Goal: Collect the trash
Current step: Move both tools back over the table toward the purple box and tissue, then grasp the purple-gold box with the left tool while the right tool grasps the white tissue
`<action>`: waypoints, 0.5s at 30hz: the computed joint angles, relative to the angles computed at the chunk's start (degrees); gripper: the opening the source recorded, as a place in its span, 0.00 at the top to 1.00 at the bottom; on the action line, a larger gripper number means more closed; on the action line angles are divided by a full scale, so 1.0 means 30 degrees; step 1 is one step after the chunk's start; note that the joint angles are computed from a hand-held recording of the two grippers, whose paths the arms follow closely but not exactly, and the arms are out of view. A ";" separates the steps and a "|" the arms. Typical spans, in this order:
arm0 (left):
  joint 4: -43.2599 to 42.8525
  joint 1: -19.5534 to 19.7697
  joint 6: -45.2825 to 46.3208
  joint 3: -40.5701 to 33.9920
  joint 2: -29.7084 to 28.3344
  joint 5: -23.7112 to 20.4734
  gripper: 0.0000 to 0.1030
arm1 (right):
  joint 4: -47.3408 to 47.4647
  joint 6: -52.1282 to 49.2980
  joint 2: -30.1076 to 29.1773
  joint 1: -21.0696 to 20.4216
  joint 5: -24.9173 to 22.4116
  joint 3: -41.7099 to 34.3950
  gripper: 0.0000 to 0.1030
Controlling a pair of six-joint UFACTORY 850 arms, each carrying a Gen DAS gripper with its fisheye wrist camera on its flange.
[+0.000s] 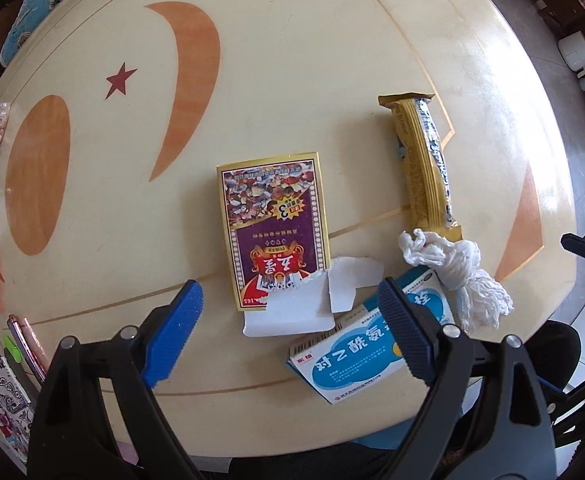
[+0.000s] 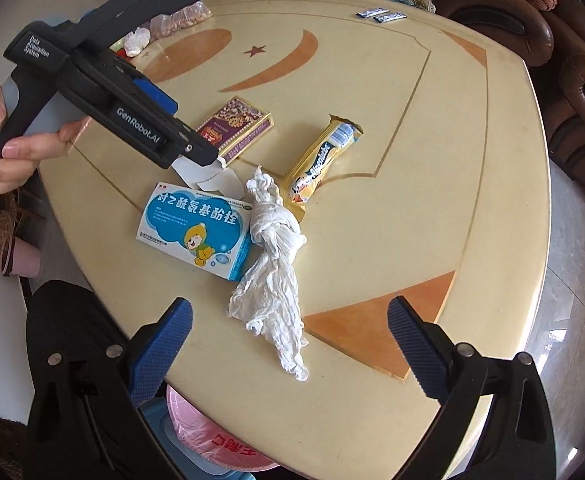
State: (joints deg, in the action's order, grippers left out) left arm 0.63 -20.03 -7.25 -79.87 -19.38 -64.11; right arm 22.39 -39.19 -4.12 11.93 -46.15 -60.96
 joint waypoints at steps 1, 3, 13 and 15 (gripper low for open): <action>-0.0025 0.0035 0.0016 -0.0045 -0.0149 -0.0001 0.16 | -0.0238 0.0000 -0.0121 0.0119 0.0018 0.0037 0.07; -0.0169 0.0096 0.0162 -0.0134 -0.0427 0.0022 0.16 | -0.0652 0.0026 -0.0281 0.0362 0.0197 0.0172 0.07; -0.0601 0.0568 0.0659 -0.0626 -0.1606 0.0238 0.16 | -0.2864 0.0772 -0.1011 0.1390 0.1537 0.0613 0.07; -0.0503 0.0606 0.0739 -0.0684 -0.1762 0.0328 0.16 | -0.3226 0.0919 -0.1030 0.1522 0.1879 0.0774 0.07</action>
